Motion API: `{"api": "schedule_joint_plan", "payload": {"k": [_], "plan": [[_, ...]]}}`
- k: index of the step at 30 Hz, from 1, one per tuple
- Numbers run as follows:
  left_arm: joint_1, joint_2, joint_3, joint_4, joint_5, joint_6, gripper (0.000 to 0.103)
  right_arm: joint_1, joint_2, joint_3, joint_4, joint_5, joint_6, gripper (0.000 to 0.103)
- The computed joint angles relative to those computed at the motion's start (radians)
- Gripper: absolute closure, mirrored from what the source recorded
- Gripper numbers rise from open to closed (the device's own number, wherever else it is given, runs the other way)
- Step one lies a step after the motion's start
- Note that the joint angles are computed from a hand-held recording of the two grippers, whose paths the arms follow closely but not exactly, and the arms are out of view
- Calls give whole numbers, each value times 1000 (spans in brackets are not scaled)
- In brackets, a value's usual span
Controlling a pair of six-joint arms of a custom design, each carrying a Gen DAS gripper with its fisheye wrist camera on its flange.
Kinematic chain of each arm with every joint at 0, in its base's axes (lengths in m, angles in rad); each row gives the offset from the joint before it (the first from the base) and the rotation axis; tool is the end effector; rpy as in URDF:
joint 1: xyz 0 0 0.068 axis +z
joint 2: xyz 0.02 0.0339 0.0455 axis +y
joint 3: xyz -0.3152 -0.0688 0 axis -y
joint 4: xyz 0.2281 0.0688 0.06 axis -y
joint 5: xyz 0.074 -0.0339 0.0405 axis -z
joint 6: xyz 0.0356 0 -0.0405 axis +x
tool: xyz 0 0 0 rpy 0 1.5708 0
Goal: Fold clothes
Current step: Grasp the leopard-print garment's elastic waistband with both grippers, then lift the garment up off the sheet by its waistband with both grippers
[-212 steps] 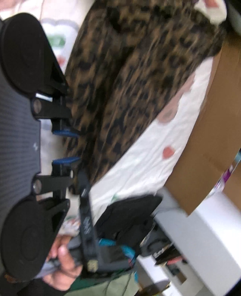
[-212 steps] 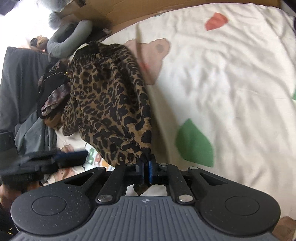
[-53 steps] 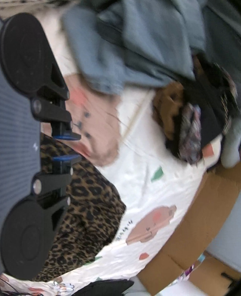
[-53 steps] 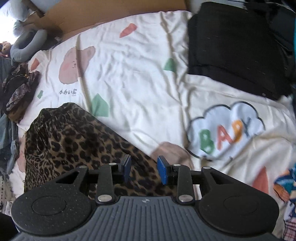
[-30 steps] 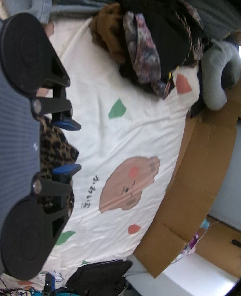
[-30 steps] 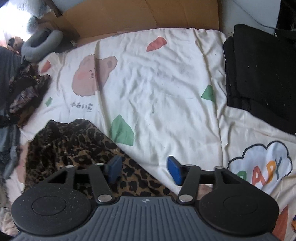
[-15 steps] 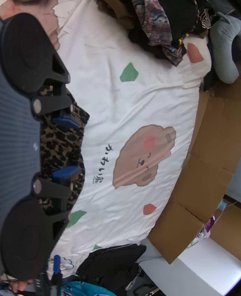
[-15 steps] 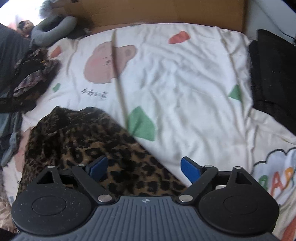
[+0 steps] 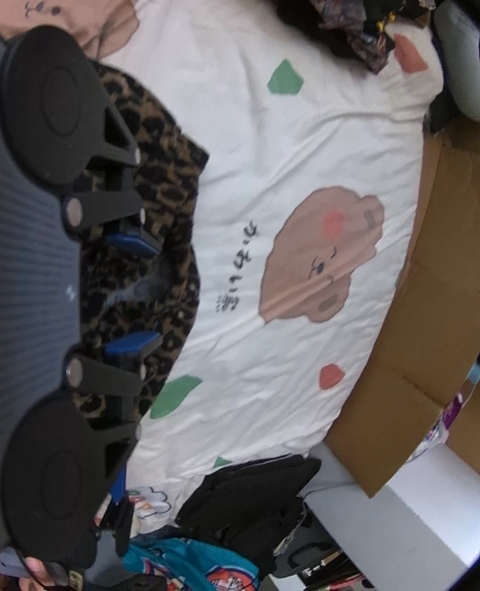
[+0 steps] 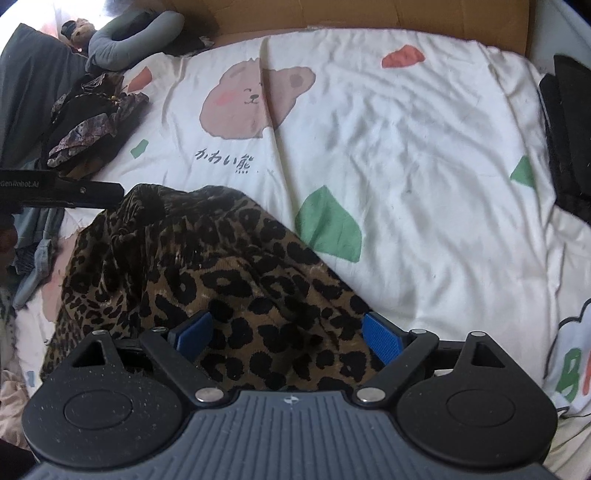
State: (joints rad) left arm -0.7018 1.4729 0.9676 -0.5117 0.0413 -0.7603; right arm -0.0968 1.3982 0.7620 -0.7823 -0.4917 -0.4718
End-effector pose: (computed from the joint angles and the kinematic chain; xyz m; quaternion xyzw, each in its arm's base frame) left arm 0.2094 -0.1790 0.2761 -0.0225 0.9615 -0.1973 0.1902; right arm 0.2017 -0.0027 0.2326 -0.1985 0.9467 0.2122 0.1389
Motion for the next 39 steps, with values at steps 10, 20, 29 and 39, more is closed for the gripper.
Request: {"api": "schedule_joint_plan", "payload": {"k": [10, 20, 29, 39], "plan": [[-67, 55, -33, 106, 84, -17, 76, -40, 83, 21, -3, -85, -20, 26], [-44, 62, -101, 125, 273, 37, 80, 54, 148, 62, 60, -152, 59, 30], [-35, 84, -88, -6, 343, 187, 84, 169, 209, 40, 113, -154, 62, 39], [58, 42, -16, -68, 357, 205, 74, 168, 169, 45, -27, -156, -43, 81]]}}
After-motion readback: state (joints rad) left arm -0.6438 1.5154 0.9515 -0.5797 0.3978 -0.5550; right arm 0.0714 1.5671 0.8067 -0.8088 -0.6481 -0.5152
